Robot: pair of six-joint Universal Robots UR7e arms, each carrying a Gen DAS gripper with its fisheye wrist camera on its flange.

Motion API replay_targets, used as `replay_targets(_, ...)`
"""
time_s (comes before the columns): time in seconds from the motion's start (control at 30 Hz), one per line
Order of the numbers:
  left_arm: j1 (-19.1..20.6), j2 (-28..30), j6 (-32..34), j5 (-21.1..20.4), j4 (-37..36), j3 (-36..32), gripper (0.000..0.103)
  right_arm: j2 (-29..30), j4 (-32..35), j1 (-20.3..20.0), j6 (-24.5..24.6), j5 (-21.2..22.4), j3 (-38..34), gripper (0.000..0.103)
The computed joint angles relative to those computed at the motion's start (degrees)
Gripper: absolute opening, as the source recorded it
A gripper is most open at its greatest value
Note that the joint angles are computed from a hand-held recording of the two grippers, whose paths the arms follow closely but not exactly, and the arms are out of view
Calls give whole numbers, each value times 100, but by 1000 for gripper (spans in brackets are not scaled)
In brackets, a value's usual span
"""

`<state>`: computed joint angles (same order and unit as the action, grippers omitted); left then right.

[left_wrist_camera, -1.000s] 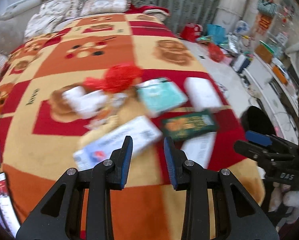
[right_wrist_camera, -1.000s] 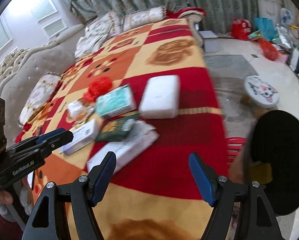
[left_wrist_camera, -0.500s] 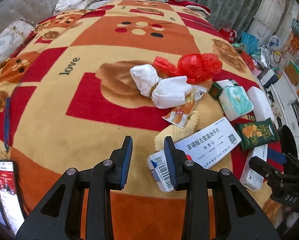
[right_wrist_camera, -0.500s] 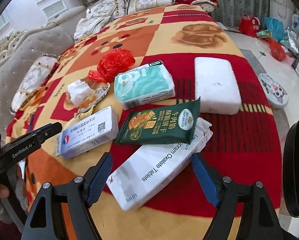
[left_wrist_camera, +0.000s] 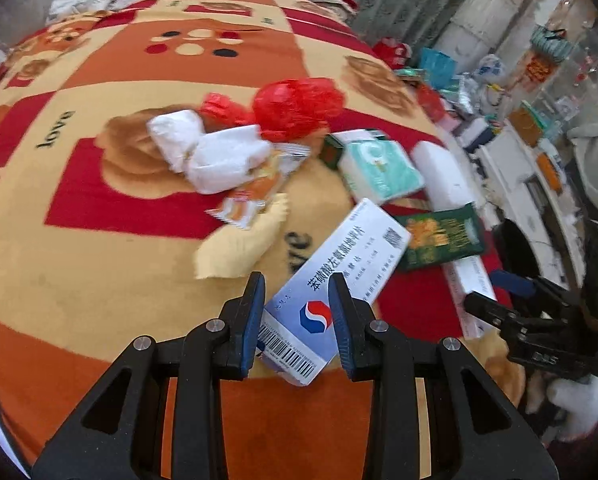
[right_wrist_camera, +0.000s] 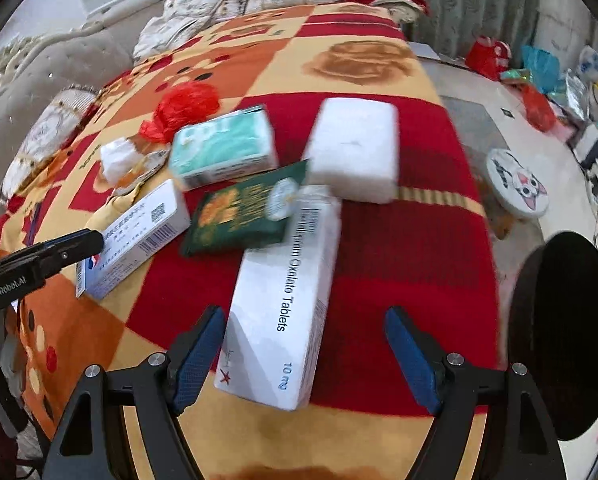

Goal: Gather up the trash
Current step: 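Grasp white medicine box with left tool while right tool grasps Escitalopram box, then carry both medicine boxes over the black bin and open both tools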

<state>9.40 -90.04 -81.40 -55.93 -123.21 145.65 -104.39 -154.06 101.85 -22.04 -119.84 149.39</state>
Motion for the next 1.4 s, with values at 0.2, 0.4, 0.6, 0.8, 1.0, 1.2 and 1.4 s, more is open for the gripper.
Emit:
replay_targets(0.2,-57,714,548,-248,-427,-242,51,-259,68,-237,-168,281,-20,80)
replay_targets(0.4,150,1249,599,-133,-510,-510,55,155,-562,-85,-671,134,104,76)
replay_targets(0.6,221,1731,797,-138,-482,-747,48,-381,-409,-389,-959,470,251,45)
replay_targets(0.8,-48,1665,665,-14,-663,-716,47,-1490,148,-689,-1199,690,236,45)
replay_targets(1.0,-278,1761,755,150,-580,-1008,47,-2198,635,-945,-1300,1053,102,45)
replay_targets(1.2,-323,2076,969,226,-771,-1303,47,-2491,788,-918,-1283,1235,-4,45)
replay_targets(1.4,-321,2448,1183,256,-980,-1595,47,-2695,846,-1046,-1303,1448,-113,45)
